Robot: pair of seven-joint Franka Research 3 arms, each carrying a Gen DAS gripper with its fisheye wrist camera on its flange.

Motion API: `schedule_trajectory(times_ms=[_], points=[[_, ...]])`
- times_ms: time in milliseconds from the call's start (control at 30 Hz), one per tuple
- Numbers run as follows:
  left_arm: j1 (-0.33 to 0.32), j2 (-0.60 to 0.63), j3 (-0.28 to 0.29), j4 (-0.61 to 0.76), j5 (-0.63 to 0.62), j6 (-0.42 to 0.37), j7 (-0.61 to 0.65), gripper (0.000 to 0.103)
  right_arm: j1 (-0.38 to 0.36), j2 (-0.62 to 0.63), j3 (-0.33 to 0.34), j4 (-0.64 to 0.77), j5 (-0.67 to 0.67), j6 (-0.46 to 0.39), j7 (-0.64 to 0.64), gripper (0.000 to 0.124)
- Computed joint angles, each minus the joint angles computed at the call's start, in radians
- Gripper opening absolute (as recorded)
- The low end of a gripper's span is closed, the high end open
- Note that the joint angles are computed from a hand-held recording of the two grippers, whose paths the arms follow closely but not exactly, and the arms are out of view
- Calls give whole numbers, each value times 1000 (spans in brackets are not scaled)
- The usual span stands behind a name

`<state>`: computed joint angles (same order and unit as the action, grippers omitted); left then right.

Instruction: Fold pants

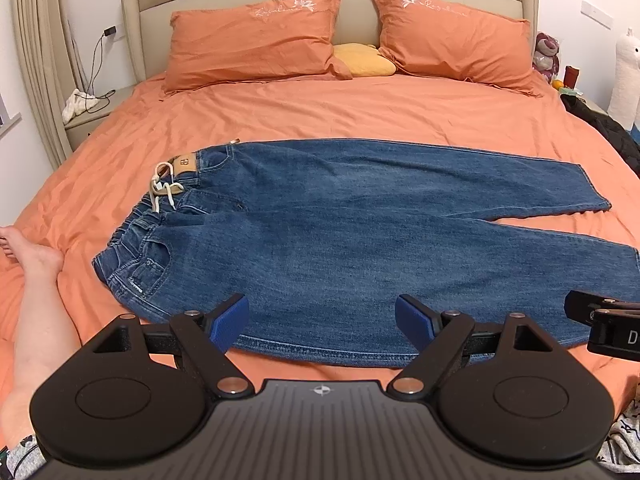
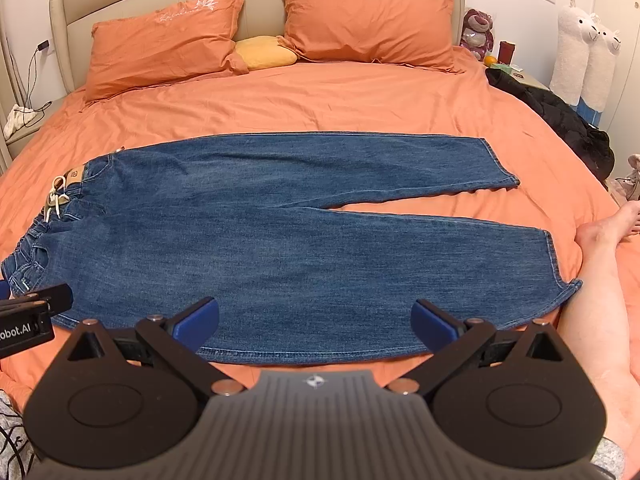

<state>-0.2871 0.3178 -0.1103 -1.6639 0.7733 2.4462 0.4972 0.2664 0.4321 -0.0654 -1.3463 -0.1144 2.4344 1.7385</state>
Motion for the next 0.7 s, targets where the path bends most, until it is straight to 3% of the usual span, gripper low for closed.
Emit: schedule_trajectory(times_ms=[700], points=[[12, -4, -11, 6, -79, 10, 64, 97, 3, -2, 0, 13, -10, -18, 3, 98]])
